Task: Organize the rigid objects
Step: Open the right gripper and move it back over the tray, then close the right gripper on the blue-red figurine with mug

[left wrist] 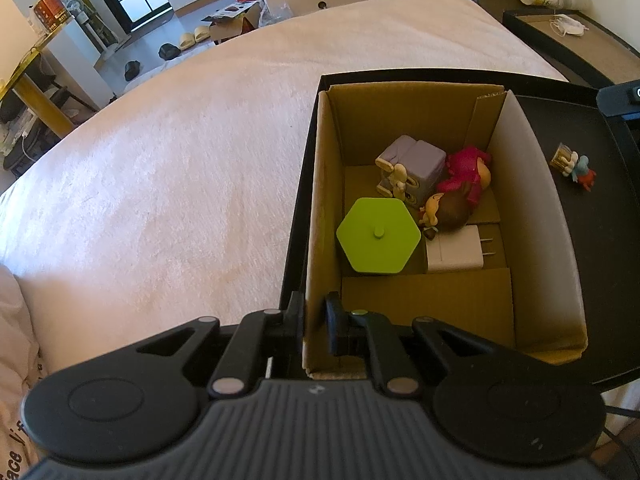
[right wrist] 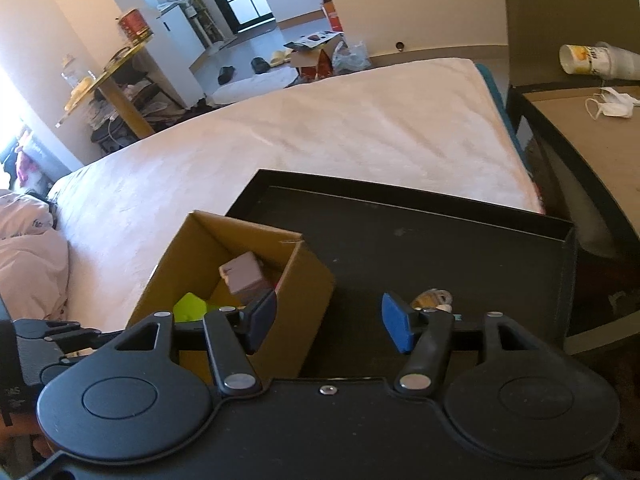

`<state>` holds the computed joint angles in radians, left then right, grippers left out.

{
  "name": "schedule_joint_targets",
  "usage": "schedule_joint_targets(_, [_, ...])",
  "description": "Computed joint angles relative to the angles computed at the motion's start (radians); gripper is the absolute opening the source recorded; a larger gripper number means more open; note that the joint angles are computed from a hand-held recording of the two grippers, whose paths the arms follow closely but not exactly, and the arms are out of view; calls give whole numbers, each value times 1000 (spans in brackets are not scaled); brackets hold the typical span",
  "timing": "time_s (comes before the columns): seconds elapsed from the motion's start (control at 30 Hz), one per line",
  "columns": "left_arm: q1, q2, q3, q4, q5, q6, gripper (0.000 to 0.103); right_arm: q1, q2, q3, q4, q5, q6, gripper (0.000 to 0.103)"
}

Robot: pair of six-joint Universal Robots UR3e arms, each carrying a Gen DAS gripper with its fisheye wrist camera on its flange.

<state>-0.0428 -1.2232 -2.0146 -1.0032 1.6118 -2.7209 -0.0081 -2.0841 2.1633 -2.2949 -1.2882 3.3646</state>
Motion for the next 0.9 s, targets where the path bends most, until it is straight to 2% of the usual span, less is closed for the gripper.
schedule_joint_targets(0.33, [7,5,3,-8,-6,5,10,-81,-5,44,30,1,-46,59])
schedule_joint_targets(0.47, [4,2,1,-4,-3,5,10,-113,4,65,29,5,-52,67])
schedule_joint_targets(0.57, [1,-2,5,-5,1,-1,10,-101,33,72,6,-36,-52,71])
schedule_joint_targets(0.67, [-1,-4,5,-4,2,-1,10,-111,57,81,-1,-37,-59,70])
schedule_joint_targets(0.9, [-4,-7,6,-1,6,-3,10,-45,202,77,-96,-129,-50,70])
